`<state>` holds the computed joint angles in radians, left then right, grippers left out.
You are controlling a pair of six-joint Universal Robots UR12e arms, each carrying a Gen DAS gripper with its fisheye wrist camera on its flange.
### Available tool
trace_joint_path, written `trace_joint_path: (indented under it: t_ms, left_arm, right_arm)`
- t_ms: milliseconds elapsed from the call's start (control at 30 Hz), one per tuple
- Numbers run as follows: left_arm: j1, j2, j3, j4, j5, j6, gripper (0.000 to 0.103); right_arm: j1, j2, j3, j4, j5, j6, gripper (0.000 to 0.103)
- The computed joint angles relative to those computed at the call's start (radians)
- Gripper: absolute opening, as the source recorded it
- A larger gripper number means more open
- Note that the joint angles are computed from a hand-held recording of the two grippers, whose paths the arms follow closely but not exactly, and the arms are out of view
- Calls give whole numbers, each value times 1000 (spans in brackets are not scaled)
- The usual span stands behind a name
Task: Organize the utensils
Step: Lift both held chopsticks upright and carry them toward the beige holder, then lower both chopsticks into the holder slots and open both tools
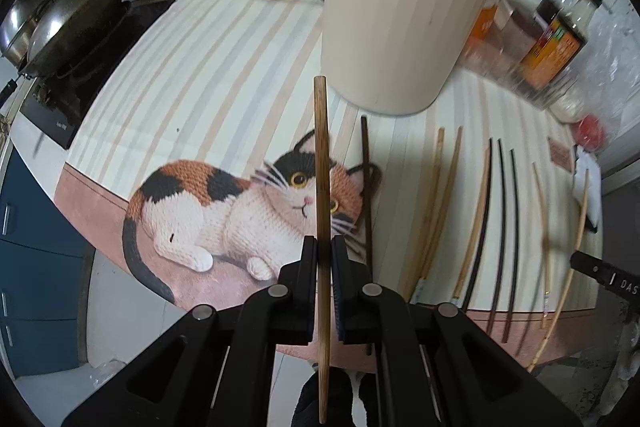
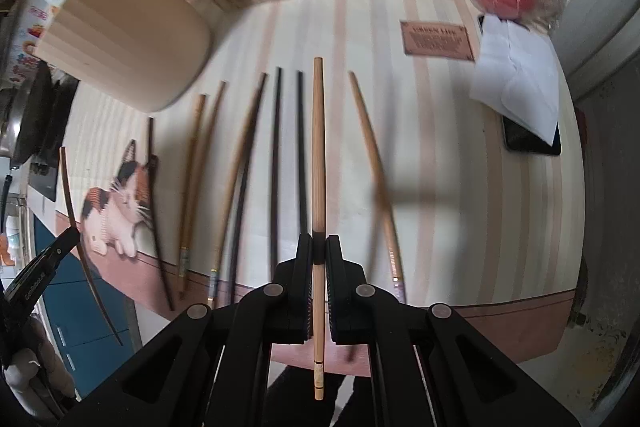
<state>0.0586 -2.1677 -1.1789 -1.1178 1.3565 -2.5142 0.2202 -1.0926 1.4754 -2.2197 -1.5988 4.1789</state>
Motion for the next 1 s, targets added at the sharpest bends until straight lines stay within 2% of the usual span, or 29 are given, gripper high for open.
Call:
trace_joint_path:
  t_ms: [133,267,500,600,800,900,1000]
  left_arm:
    - [10,5,16,-1,-46,0,4]
    - [24,10,45,-25,-108,-4,4]
    - [46,12,115,-37,-246,-19,4]
    - [44,0,160,-24,-281,-45,4]
    - [22,-76,324,-16,-331,-124,4]
    - [6,-137,437,-18,-342,-181,4]
    - [-10,-224,601,-66,-362,-244,4]
  right_arm:
    - [12,-9,-9,-32,-28,9,6]
    - [19,17,-87,-31,-58,14,6]
    - [36,40,-181,-114,-131,-6,6]
    - [36,56,-231,-151,-158,-29,6]
    - [21,118,-391,-163,-202,-107,6]
    - [10,166,-492,-150,-238,-155,6]
    - [-6,217,-589,-141,-259,-201,6]
